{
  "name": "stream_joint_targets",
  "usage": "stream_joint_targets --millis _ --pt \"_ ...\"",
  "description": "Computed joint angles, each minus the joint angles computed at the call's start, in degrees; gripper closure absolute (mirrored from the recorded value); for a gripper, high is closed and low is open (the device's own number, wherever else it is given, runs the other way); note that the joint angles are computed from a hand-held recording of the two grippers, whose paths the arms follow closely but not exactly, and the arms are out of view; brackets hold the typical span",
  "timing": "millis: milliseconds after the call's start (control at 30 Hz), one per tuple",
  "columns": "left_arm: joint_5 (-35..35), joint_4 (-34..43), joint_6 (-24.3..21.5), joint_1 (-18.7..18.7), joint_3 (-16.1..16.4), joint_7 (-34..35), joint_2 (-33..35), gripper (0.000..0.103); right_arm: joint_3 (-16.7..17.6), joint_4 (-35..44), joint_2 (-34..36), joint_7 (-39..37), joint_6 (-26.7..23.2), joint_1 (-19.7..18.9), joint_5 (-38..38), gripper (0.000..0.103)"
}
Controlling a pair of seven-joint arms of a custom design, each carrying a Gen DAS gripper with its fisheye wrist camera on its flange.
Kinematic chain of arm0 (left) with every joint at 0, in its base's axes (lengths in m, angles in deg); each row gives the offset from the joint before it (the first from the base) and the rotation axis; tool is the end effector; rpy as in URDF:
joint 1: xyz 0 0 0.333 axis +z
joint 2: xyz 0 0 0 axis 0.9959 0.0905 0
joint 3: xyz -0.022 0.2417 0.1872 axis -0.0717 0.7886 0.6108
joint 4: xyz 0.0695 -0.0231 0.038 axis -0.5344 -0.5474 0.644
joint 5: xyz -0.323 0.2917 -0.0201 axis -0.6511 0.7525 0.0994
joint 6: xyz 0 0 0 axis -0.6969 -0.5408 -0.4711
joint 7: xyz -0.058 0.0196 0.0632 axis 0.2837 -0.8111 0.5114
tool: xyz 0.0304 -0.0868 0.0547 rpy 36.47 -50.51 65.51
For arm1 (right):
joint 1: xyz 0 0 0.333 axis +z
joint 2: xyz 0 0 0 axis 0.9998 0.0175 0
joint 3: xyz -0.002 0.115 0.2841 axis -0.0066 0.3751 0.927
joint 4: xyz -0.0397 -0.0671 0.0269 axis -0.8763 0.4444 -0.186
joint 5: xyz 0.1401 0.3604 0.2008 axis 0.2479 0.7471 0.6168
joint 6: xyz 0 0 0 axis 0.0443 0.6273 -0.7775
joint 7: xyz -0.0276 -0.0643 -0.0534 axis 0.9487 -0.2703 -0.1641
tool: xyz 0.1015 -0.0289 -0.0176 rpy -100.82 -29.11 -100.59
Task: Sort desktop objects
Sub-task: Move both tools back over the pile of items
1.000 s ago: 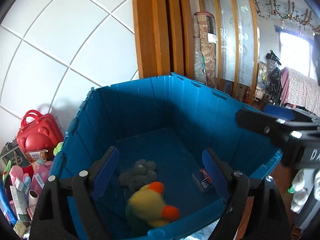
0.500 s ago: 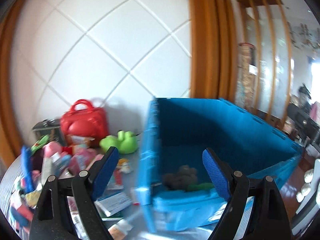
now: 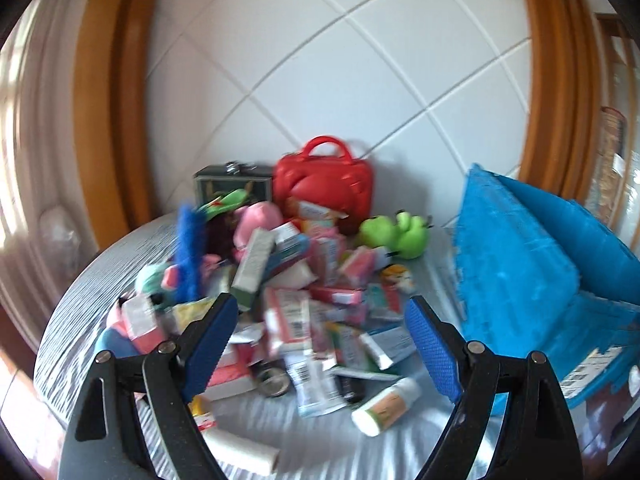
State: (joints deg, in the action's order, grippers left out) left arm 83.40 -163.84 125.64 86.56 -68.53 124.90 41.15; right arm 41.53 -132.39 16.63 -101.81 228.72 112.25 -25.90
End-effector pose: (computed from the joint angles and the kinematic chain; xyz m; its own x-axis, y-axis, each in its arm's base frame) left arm 0.5727 -0.1531 0.6199 -0.0775 -0.9940 0.0771 -0.4939 -0.0289 -0.8691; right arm 0.5055 0.3682 0.6747 -0.0432 -0.9967 -0.0684 -0.0247 0.0695 -0.9973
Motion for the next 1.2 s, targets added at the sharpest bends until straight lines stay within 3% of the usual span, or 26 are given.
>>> stream_joint_targets --millis 133,333,500,600,800,1000,1200 --pt "-2.95 -3.46 -1.85 0.75 3.33 4.54 -1.51 0.017 -0.25 6.99 7.38 -5.39 3.5 2.14 4.77 0.0" --pt "-10.32 -8.45 -6.35 0.8 7.21 14.35 -2.21 0.017 -2.02 14.58 17.26 -17.79 5.35 6.68 17.62 0.0" --pt "-14.81 -12.16 -10.26 2.09 8.7 19.98 -2.01 0.017 -2.74 16.89 22.43 -29.19 2.49 8.9 30.16 0.0" --pt "-13.83 -12.93 -11.86 4.07 8.43 19.39 -0.82 0.017 -3.04 18.29 25.4 -34.79 0.93 9.65 37.3 0.0" --pt "-11.47 -11.34 -13.24 6.19 9.15 18.15 3.39 0.017 -4.86 21.34 29.85 -40.02 -3.57 11.47 47.74 0.0" --pt "-16.43 -8.22 -13.25 5.53 10.69 22.99 7.53 0.017 -8.02 21.27 30.53 -40.99 -9.27 13.33 54.66 0.0" --pt "-9.78 -4.84 -9.11 6.84 11.46 19.21 9.51 0.017 -8.93 20.32 29.97 -40.52 -11.42 13.35 57.08 0.0"
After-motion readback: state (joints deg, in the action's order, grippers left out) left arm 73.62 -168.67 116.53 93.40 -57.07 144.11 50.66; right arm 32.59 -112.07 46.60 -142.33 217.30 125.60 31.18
